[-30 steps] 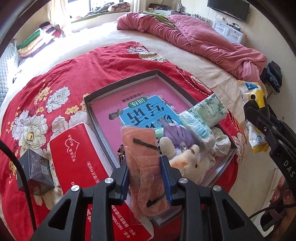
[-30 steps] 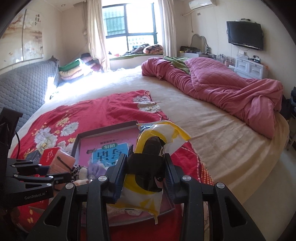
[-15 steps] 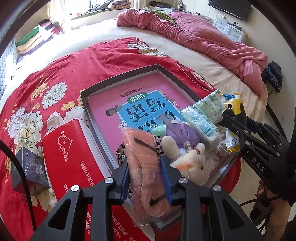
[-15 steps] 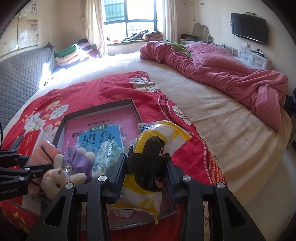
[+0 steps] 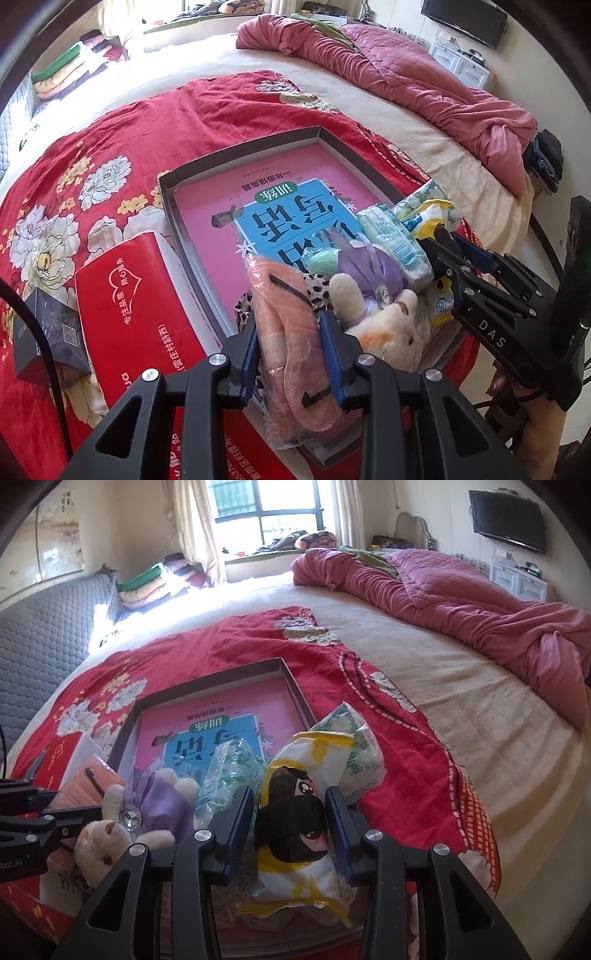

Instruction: Organize soft objects

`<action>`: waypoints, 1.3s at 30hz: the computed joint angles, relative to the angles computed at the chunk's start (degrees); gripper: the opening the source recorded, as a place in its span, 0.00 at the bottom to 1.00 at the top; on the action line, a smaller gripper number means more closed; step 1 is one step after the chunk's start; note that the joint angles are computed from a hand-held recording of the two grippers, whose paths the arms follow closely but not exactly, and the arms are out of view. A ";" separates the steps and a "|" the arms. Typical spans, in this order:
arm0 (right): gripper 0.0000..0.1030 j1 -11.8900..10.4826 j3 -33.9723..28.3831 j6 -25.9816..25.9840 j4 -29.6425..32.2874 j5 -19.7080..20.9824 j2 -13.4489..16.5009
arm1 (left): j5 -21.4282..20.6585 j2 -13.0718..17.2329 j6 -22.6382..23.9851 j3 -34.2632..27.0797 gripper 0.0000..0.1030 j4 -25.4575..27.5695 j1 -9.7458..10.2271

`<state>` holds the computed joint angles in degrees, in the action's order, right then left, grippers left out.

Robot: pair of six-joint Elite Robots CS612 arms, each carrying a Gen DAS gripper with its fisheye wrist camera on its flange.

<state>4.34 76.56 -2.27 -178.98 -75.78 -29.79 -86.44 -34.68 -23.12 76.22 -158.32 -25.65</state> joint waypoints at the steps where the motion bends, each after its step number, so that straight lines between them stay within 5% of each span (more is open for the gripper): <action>1: 0.42 -0.07 0.09 0.17 -0.21 0.53 -0.03 | -0.18 0.02 -0.24 0.03 0.31 -0.17 0.05; 12: 0.67 0.25 3.56 1.20 -8.42 -1.93 -2.40 | -2.89 -0.57 -1.15 1.79 0.46 -4.34 0.63; 20: 0.71 0.89 5.98 3.70 -10.13 -2.81 -4.89 | 0.44 -2.47 -0.01 4.21 0.63 -6.46 0.18; 25: 0.72 1.05 8.82 11.81 -14.66 -2.64 -6.77 | 2.48 -4.27 0.35 6.73 0.65 -9.12 0.06; 32: 0.75 2.88 12.61 12.41 -21.61 -7.93 -9.39 | 4.60 -6.93 0.31 10.76 0.70 -13.68 -0.04; 39: 0.76 4.06 16.76 17.59 -24.49 -8.24 -12.26 | 7.58 -9.61 0.88 15.25 0.77 -17.59 -0.45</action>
